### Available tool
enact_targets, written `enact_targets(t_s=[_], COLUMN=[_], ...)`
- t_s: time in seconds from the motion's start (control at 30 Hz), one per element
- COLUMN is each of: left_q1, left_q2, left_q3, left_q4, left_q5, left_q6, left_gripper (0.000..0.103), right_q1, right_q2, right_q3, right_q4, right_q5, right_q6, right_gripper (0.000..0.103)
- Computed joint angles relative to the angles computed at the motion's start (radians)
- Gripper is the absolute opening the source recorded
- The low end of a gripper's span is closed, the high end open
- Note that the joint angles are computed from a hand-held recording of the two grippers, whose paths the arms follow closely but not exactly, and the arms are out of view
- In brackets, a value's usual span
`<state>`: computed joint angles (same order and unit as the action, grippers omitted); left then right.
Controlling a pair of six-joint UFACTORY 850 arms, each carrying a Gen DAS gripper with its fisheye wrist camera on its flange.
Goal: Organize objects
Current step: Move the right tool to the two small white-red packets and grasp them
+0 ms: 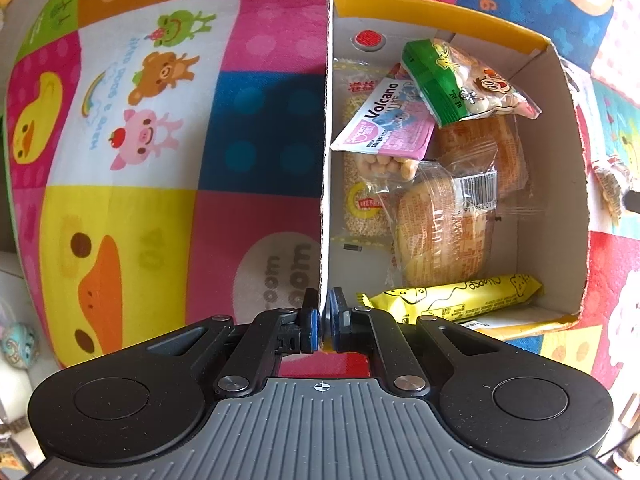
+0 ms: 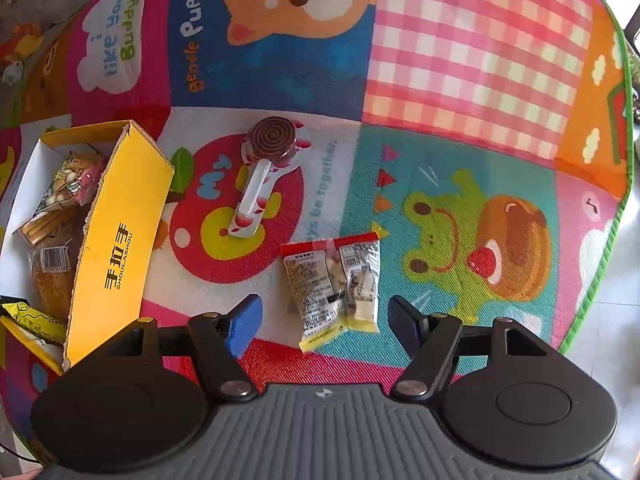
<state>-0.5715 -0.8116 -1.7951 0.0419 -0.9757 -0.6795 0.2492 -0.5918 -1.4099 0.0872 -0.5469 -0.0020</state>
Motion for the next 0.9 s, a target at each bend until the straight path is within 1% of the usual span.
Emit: enact_targets(t_s=[0.1, 0.2, 0.27, 0.3, 0.37, 0.47, 0.63, 0.73, 0.8, 0.9], left_q1=[-0.001, 0.0, 0.0, 0.0, 0.002, 0.005, 0.011, 0.02, 0.027, 0.037], left_q2=[0.01, 0.015, 0.019, 0.022, 0.022, 0.018, 0.022, 0.031, 0.04, 0.051], left_q3=[0.014, 0.022, 0.028, 0.032, 0.034, 0.034, 0.047, 0.066, 0.082, 0.102], left_q4=[0.0, -0.003, -0.004, -0.009, -0.013, -0.019, -0.039, -0.065, -0.084, -0.109], left_q5=[0.019, 0.029, 0.034, 0.036, 0.039, 0.042, 0.065, 0.089, 0.106, 0.129], left_q6=[0.004, -0.001, -0.001, 0.007, 0.023, 0.043, 0.092, 0.14, 0.175, 0.228], left_gripper=[0.008, 0.008, 0.008, 0.008, 0.008, 0.008, 0.008, 0.008, 0.008, 0.008], right_q1=[0.01, 0.013, 0.015, 0.015, 0.019, 0.023, 0.031, 0.038, 0.058, 0.093], right_q2=[-0.042, -0.076, -0.094, -0.101, -0.099, -0.072, 0.014, 0.069, 0.11, 0.175], right_q3=[-0.042, -0.076, -0.093, -0.1, -0.097, -0.066, 0.024, 0.078, 0.119, 0.185], right_q4=[-0.045, -0.052, -0.054, -0.058, -0.072, -0.05, -0.054, -0.027, -0.025, 0.024], right_q5=[-0.028, -0.056, -0.074, -0.082, -0.085, -0.079, -0.067, -0.082, -0.099, -0.128], right_q6=[0.009, 0.027, 0.055, 0.074, 0.122, 0.147, 0.22, 0.279, 0.338, 0.39], right_gripper=[0.07, 0.069, 0.063, 0.054, 0.053, 0.051, 0.05, 0.05, 0.05, 0.05])
